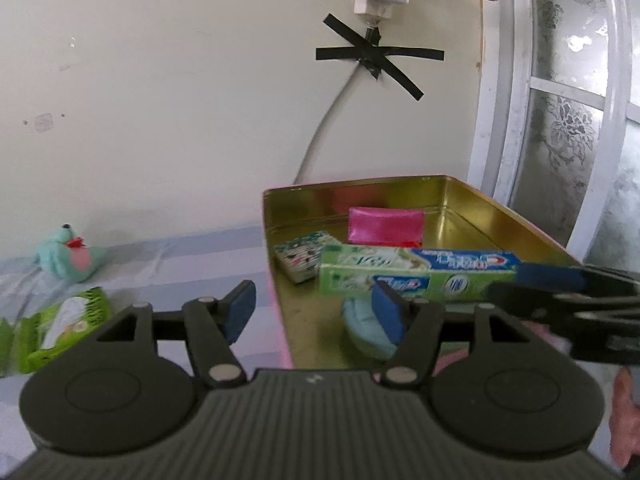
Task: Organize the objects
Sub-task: 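Carry the toothpaste boxes into the tin and open the left gripper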
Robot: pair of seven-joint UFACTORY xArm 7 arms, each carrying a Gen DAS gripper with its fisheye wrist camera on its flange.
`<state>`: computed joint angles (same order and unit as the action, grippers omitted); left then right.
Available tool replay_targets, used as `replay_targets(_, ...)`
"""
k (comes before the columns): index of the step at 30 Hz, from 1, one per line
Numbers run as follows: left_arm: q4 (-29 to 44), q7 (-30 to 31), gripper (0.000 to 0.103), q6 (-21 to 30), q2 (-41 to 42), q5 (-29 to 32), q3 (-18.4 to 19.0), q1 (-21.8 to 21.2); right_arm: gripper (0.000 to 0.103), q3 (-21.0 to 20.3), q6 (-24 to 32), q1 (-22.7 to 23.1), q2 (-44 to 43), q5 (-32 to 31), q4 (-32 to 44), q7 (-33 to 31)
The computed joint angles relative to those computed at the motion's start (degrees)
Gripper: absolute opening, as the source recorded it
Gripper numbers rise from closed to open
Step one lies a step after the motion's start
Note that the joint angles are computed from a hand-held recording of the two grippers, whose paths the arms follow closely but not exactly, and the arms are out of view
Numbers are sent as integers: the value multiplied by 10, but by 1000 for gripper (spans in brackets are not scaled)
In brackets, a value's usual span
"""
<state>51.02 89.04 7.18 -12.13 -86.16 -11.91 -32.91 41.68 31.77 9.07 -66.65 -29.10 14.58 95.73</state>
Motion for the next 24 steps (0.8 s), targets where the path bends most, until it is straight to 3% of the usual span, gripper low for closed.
replay_targets(3,-14,0,66,-11,-11,8,1,3,64,-63,-36,-22,76,14,11,-39)
replay_targets(6,-32,-42,67,-11,-18,53,7,7,65,-82,-62,-63,115,3,17,-32)
replay_targets(9,-48,-109,66,-12,-20,122,15,8,72,6,22,-147,128,-16,62,-13)
replay_targets(13,-61,-81,67,-17,-27,110,53,-19,70,25,-1,-134,99,-35,47,76)
replay_targets(18,-75,-75,67,-9,-29,116,68,-21,70,124,120,-113,90,-37,101,148)
replay_targets(24,-92,-26,67,-2,-34,87,82,-11,73,233,230,-131,98,-33,188,227)
